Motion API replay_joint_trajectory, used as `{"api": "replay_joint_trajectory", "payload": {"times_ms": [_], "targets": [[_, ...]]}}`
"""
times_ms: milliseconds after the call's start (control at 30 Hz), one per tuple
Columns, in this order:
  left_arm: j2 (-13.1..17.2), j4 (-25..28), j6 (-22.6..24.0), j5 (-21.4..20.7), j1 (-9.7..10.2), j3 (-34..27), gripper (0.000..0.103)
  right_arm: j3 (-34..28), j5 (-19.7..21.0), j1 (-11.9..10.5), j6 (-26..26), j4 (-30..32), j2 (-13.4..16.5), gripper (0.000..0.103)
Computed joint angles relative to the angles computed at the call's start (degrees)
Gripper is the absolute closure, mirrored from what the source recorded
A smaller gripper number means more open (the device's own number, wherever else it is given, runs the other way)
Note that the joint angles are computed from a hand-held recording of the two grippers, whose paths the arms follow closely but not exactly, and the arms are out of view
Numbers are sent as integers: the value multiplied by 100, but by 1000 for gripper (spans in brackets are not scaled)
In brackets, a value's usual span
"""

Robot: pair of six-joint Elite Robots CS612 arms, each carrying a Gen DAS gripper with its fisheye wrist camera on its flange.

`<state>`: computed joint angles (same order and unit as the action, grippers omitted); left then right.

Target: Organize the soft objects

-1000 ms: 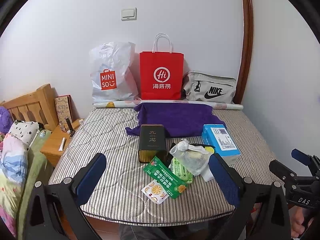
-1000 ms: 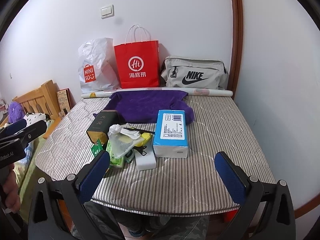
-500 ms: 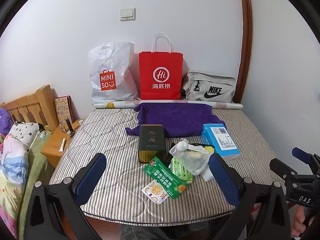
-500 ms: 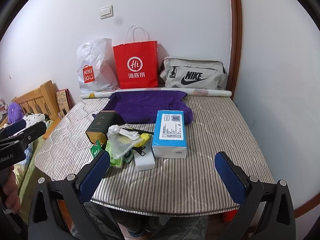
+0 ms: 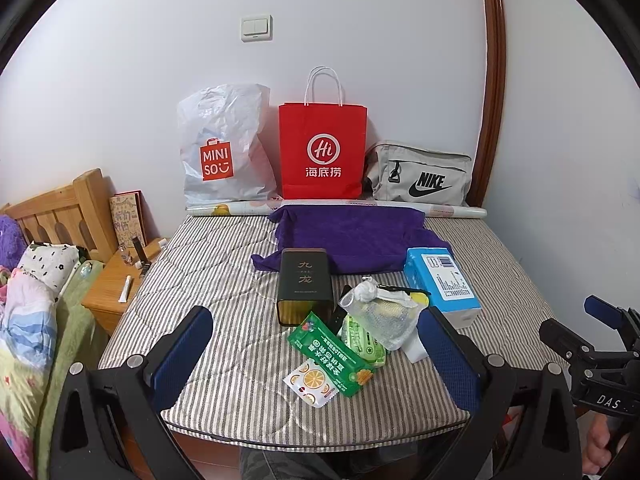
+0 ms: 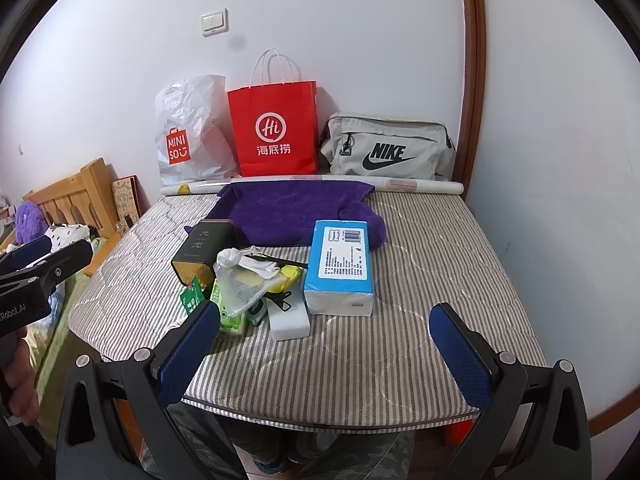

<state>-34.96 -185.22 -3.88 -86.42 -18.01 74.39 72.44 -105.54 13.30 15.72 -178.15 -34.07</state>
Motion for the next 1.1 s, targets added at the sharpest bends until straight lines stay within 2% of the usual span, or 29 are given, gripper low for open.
{"api": "replay_joint_trajectory", "payload": {"times_ms": [900, 1100], "targets": [[43, -39, 144, 94, -11, -104, 0, -34, 69, -15, -89, 39, 22, 0], [242, 541, 64, -41, 89, -465, 0, -129, 185, -52, -85, 155, 105, 0]]}}
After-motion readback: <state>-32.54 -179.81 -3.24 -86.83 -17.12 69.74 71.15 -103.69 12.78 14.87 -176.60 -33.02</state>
